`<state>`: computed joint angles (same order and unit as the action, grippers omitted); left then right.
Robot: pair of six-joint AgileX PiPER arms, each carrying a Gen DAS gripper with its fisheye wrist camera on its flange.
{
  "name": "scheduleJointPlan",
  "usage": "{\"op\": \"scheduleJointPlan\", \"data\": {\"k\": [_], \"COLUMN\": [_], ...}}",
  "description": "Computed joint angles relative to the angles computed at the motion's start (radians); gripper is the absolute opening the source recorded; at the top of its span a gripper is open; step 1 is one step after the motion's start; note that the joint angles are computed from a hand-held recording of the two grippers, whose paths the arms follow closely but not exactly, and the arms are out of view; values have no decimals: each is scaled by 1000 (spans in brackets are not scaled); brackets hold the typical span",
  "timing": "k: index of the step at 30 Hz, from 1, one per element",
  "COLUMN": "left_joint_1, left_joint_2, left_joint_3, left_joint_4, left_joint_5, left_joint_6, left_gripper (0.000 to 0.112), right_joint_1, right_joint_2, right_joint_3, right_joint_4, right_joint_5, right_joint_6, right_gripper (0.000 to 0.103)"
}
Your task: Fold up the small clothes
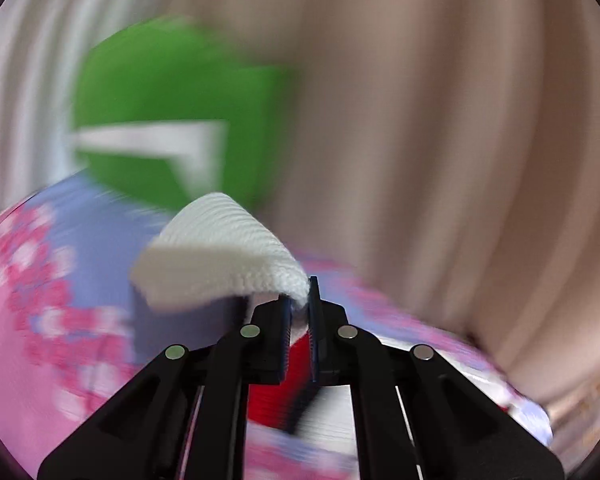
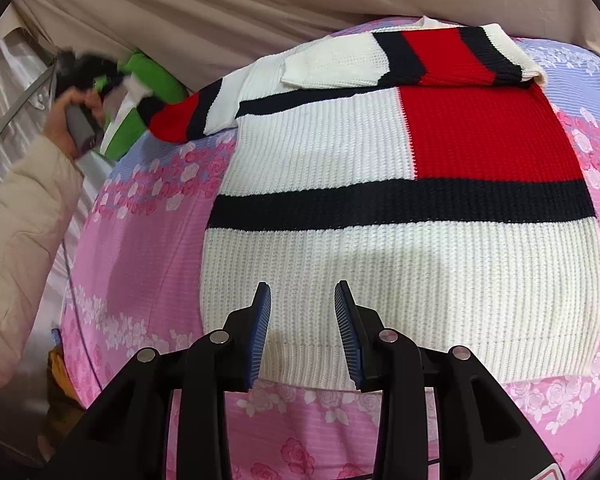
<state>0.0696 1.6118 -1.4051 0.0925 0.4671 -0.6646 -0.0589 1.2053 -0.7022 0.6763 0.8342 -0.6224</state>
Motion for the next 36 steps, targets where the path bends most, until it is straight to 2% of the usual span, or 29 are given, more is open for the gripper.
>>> {"op": "scheduleJointPlan", "data": {"k": [2, 5, 7, 8, 10, 11, 12, 14, 16, 17, 18, 21, 24, 26, 29, 34, 36], "left_joint_1": [-159, -394, -527, -572, -639, -676, -709, -730, -731, -721, -707, -634, -511, -429, -366, -297, -284], "left_joint_2": [24, 167, 316, 401, 587, 647, 693, 686, 589, 539, 475, 320, 224, 167, 168, 186, 200], "left_joint_3": [-101, -323, -497, -597, -780, -825, -834, -732, -532, -432, -332, -72, 71, 163, 200, 230, 246], "left_joint_4": [111, 160, 186, 170, 94, 91, 111, 107, 107, 136, 191, 350, 351, 298, 227, -130, -318], "left_joint_5": [45, 124, 200, 256, 330, 371, 372, 316, 236, 178, 160, 75, 29, -45, -126, -236, -269], "left_joint_6": [-90, -142, -176, -182, -162, -203, -258, -302, -406, -455, -544, -772, -838, -796, -743, -411, -237], "left_gripper": [6, 7, 7, 11, 31, 38, 38, 38, 38, 42, 49, 55, 55, 55, 55, 55, 55], "right_joint_1": [-51, -153, -223, -266, -340, -371, -411, -465, -517, -527, -531, -503, -433, -386, -301, -232, -213], "right_joint_2": [-2, 0, 10, 20, 42, 57, 77, 107, 146, 164, 192, 283, 400, 487, 603, 723, 768], "right_joint_3": [-3, -4, -2, -1, 0, -2, -6, -20, -52, -69, -98, -193, -310, -400, -543, -699, -760], "right_joint_4": [27, 62, 75, 82, 81, 83, 82, 77, 96, 106, 124, 187, 255, 288, 293, 272, 222], "right_joint_5": [23, 61, 77, 90, 100, 108, 117, 118, 116, 108, 96, 46, -14, -40, -94, -141, -162], "right_joint_6": [-41, -111, -150, -178, -219, -240, -266, -302, -356, -372, -390, -424, -453, -459, -420, -319, -240], "right_gripper": [34, 35, 37, 38, 40, 40, 40, 41, 41, 41, 42, 44, 45, 45, 45, 47, 48]}}
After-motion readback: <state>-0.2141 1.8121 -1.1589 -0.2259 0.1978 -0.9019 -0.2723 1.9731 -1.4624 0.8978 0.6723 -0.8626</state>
